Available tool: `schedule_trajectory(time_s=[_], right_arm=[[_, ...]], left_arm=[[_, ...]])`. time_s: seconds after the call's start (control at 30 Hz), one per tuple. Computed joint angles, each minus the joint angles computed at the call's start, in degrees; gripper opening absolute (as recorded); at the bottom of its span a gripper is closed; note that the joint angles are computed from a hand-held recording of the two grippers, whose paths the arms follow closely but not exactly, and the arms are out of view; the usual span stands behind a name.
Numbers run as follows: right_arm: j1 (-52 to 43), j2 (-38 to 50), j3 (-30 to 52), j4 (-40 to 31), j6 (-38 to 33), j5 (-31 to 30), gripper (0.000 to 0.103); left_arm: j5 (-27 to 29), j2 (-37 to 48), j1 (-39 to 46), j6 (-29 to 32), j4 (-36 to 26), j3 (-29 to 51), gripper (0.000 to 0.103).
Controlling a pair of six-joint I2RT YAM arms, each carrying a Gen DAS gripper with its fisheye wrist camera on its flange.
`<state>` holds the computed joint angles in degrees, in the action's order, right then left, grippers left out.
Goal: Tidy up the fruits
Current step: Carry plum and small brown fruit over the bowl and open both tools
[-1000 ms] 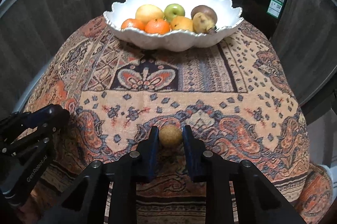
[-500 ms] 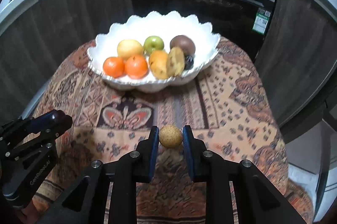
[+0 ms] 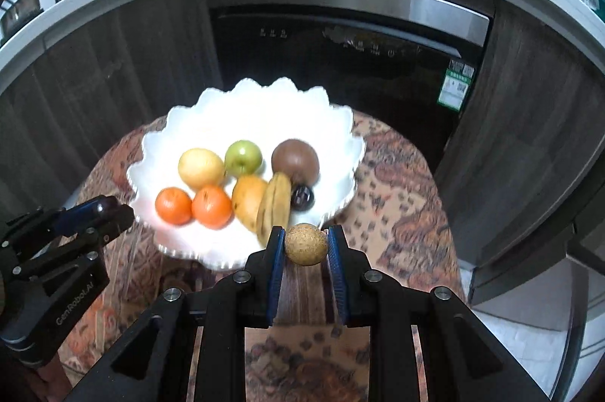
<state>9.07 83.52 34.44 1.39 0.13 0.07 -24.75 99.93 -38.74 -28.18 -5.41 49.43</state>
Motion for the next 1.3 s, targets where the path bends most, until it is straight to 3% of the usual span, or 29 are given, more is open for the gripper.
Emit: schedule_trajectory(time_s=[0.57,0.67,0.77,0.93,1.0,1.07,1.2,1.3], right_arm=[[-1.5,18.4,16.7,-1.6,-1.2,-2.0,0.025],[-1.7,20.0,18.2,-2.2,-1.3,-2.6,0.025],[-1.7,20.3,18.4,-1.7,-1.7,-2.6,0.029],[-1.3,19.2,17.6,-0.9,-1.0,-0.4,0.058],[-1.0,17.8,16.7,-0.4,-0.4,1.6,0.075],[-0.6,16.2,15.8,-0.1,-0.2,3.6,0.081],[-0.4,13.5,14.9,-1.4,-0.1,4.0,0.082],[-0.2,10.4,13.7,-2.4,0.5,4.2,0.082]], left_arm=[[5.8,13.1,7.6,5.6,0.1,13.3,0.028],[5.7,14.0,7.7,5.4,-0.1,14.1,0.049],[4.7,14.2,7.5,5.5,0.0,14.2,0.055],[2.9,13.2,7.2,4.9,-0.3,13.5,0.073],[1.8,12.2,7.1,4.3,-0.9,13.1,0.085],[0.9,11.0,6.9,3.9,-1.2,12.4,0.09],[-1.4,8.0,6.2,2.8,-3.3,11.5,0.101],[-2.5,5.3,5.5,1.6,-4.7,10.2,0.103]])
